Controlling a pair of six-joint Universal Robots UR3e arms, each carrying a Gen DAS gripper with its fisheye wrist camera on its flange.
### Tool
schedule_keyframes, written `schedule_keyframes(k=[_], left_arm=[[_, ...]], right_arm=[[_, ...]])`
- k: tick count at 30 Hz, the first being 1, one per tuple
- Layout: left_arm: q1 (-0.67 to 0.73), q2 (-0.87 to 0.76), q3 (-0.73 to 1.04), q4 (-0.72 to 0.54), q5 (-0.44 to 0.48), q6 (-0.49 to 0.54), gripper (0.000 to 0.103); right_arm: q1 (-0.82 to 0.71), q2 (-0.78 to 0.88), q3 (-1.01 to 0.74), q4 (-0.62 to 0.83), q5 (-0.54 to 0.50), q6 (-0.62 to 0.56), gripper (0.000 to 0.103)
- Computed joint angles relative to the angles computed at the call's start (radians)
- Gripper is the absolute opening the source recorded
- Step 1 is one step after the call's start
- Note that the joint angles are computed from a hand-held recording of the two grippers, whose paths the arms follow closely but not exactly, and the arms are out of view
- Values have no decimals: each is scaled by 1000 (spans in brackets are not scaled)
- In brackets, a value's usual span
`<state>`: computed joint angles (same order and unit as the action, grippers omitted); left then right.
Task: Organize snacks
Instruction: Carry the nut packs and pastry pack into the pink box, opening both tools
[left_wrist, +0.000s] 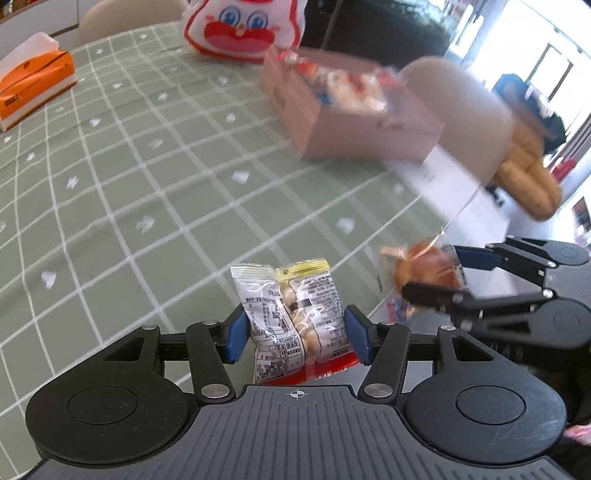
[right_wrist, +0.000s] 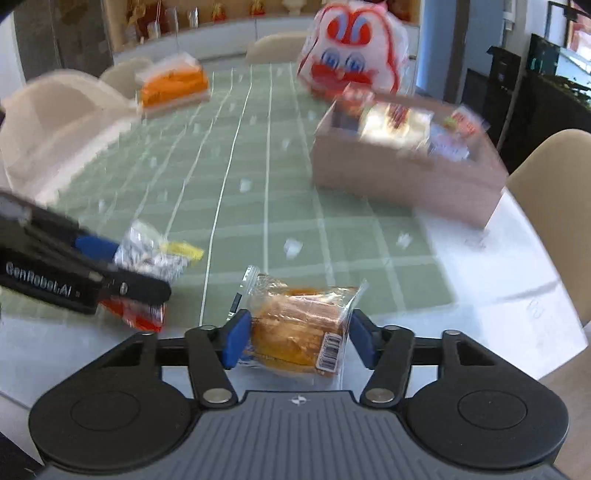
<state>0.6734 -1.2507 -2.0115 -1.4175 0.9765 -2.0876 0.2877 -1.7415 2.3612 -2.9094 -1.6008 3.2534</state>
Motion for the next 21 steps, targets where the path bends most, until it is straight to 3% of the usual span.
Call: schedule_keyframes(k=[5, 9, 12, 15, 21], left_arm=[[-62, -107, 259, -96, -166, -90, 61], [-228, -304, 525, 104, -240, -336, 61], [-395, -525, 709, 333, -156, -563, 61], [-523, -754, 851, 460, -101, -701, 61], [-666, -1079, 1103, 452, 67, -794, 60]], right_arm=[[-236, -168, -112, 110, 157, -119, 54], [-416, -101, -385, 209, 296, -177, 54], [-488, 62, -615, 261, 353, -177, 54], [-516, 231, -788, 315, 376, -163, 54], [-537, 510, -948, 366, 396, -122, 54]])
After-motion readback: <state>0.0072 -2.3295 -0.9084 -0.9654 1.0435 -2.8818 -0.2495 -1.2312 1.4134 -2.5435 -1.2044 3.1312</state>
